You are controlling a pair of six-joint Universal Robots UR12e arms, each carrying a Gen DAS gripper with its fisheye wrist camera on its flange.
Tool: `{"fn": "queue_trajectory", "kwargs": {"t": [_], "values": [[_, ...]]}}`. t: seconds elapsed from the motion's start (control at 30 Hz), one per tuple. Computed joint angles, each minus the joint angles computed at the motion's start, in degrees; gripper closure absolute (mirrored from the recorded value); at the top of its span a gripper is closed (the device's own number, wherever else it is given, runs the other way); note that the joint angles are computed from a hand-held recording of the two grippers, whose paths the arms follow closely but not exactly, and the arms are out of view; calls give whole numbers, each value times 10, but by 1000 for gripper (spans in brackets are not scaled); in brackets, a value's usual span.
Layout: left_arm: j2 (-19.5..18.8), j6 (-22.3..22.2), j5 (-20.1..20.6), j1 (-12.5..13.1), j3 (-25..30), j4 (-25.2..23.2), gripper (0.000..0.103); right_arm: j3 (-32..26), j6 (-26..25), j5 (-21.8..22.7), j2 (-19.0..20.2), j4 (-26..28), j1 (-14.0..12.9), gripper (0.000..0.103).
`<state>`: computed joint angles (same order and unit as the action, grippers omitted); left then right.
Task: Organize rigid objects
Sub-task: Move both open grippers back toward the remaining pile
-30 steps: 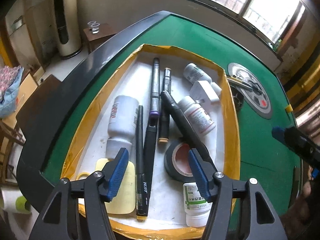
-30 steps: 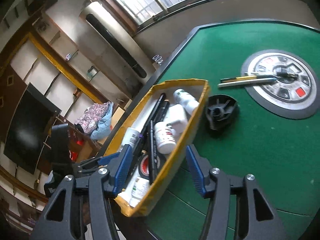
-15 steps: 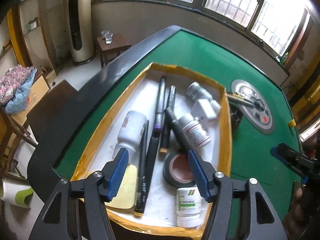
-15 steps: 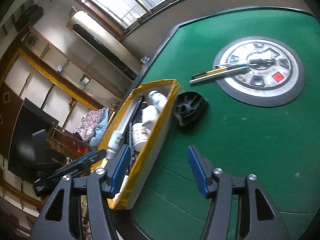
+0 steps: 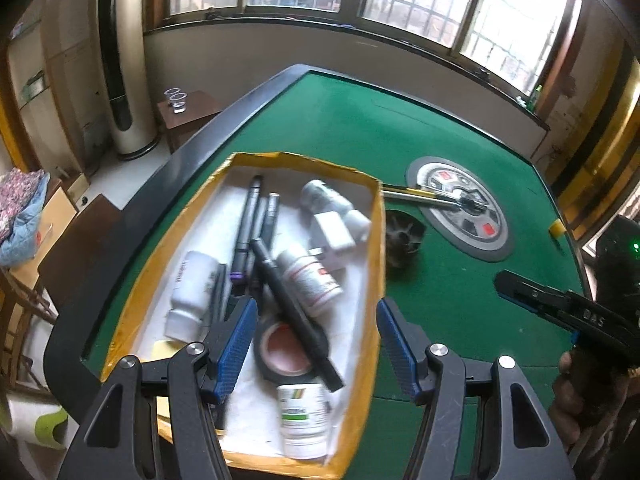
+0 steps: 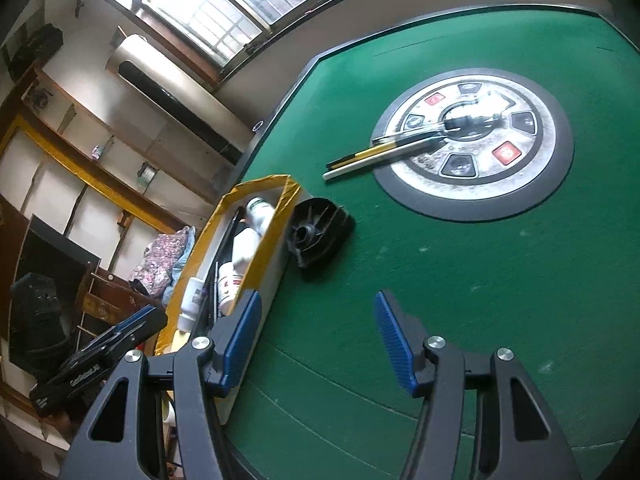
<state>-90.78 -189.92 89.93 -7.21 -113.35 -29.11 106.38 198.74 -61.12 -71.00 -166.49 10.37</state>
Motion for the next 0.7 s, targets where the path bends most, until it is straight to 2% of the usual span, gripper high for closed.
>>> {"fn": "queue_trajectory", "kwargs": {"t": [0.43, 0.57, 0.7], "values": [[-24, 16, -10, -25, 28, -3, 38, -19, -40, -22, 16, -8, -14, 45], [-37, 33, -12, -32, 45, -24, 38, -15, -20, -32, 20, -23, -22, 45], [-52, 48, -18, -37, 62, -46, 38, -13, 13, -13, 26, -26, -31, 45]]}}
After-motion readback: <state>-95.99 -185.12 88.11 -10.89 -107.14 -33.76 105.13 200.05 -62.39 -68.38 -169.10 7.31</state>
